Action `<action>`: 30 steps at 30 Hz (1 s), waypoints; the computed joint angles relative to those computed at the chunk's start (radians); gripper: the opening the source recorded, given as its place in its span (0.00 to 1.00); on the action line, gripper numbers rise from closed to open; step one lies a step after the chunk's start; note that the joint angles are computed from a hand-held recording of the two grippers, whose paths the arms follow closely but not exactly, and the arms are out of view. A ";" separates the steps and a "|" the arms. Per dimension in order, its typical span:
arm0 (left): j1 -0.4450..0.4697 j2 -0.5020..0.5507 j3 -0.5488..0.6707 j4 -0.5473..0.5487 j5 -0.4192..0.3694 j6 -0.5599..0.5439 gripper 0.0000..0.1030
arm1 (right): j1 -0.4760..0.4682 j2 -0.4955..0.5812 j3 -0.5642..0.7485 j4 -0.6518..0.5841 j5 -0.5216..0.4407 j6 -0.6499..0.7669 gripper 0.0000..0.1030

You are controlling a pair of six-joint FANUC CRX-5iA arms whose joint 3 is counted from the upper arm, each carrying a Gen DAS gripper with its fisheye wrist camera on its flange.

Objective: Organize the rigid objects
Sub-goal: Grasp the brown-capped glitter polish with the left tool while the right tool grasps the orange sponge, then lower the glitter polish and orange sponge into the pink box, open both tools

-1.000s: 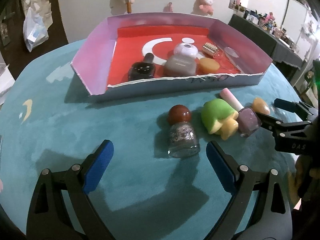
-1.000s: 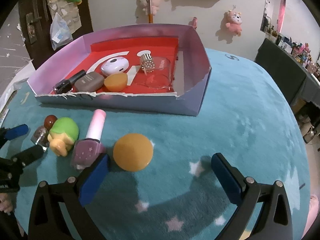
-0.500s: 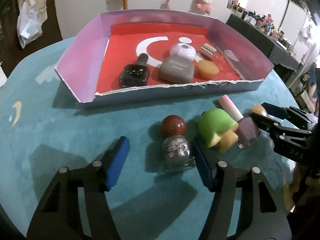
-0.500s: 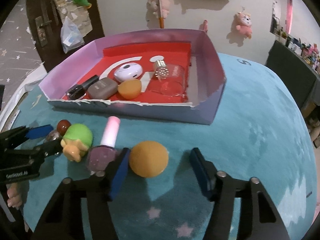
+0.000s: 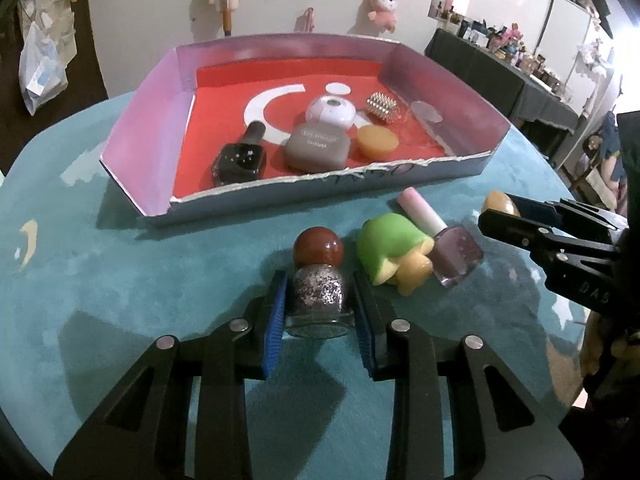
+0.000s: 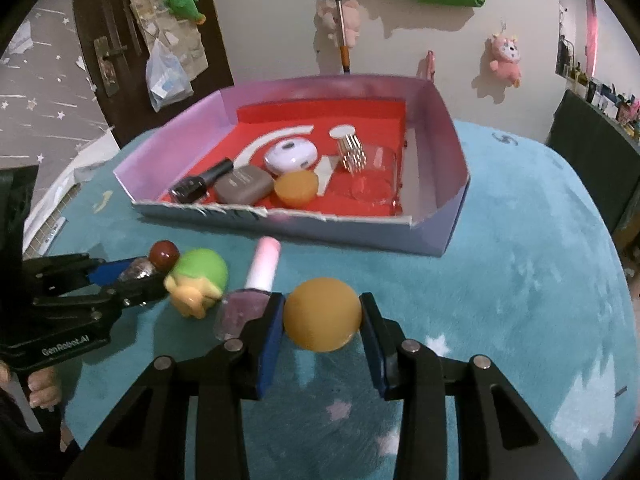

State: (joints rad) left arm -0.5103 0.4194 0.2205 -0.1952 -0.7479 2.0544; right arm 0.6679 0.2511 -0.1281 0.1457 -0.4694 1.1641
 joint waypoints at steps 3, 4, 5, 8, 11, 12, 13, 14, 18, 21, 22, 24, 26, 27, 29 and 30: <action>-0.002 -0.010 -0.005 -0.010 0.004 0.006 0.28 | 0.004 -0.009 -0.003 0.001 0.007 0.004 0.39; -0.003 -0.014 -0.007 -0.014 0.005 0.009 0.28 | 0.005 -0.010 -0.003 0.002 0.008 0.004 0.39; -0.003 -0.016 -0.008 -0.017 0.005 0.012 0.28 | 0.006 -0.008 0.000 -0.006 0.005 0.012 0.39; -0.005 -0.021 -0.010 -0.025 0.006 0.017 0.28 | 0.008 -0.008 0.001 -0.015 0.000 0.020 0.39; -0.005 -0.033 -0.015 -0.034 0.012 0.027 0.28 | 0.010 -0.009 0.004 -0.027 0.001 0.033 0.39; -0.005 -0.043 -0.022 -0.038 0.019 0.033 0.28 | 0.009 -0.011 0.010 -0.045 0.001 0.051 0.39; -0.004 -0.048 -0.025 -0.038 0.021 0.032 0.28 | 0.006 -0.013 0.016 -0.066 0.001 0.073 0.39; 0.001 -0.056 -0.027 -0.031 0.026 0.023 0.28 | 0.001 -0.012 0.037 -0.107 -0.006 0.114 0.39; 0.022 -0.078 -0.017 -0.024 0.040 -0.003 0.28 | -0.016 0.013 0.144 -0.226 -0.034 0.259 0.39; 0.061 -0.060 0.030 0.026 0.026 -0.086 0.28 | -0.032 0.066 0.274 -0.324 -0.086 0.384 0.39; 0.075 -0.043 0.060 0.044 0.004 -0.116 0.28 | -0.038 0.087 0.317 -0.349 -0.110 0.412 0.39; 0.096 -0.002 0.124 0.072 -0.040 -0.182 0.28 | -0.050 0.145 0.428 -0.402 -0.183 0.471 0.39; 0.112 0.048 0.202 0.079 -0.098 -0.228 0.28 | -0.058 0.222 0.561 -0.430 -0.268 0.518 0.39; 0.119 0.074 0.243 0.086 -0.130 -0.249 0.28 | -0.058 0.258 0.618 -0.426 -0.306 0.526 0.39; 0.138 0.127 0.315 0.121 -0.184 -0.299 0.28 | -0.060 0.333 0.737 -0.415 -0.390 0.539 0.39; 0.145 0.156 0.356 0.129 -0.218 -0.311 0.28 | -0.062 0.358 0.776 -0.414 -0.418 0.545 0.39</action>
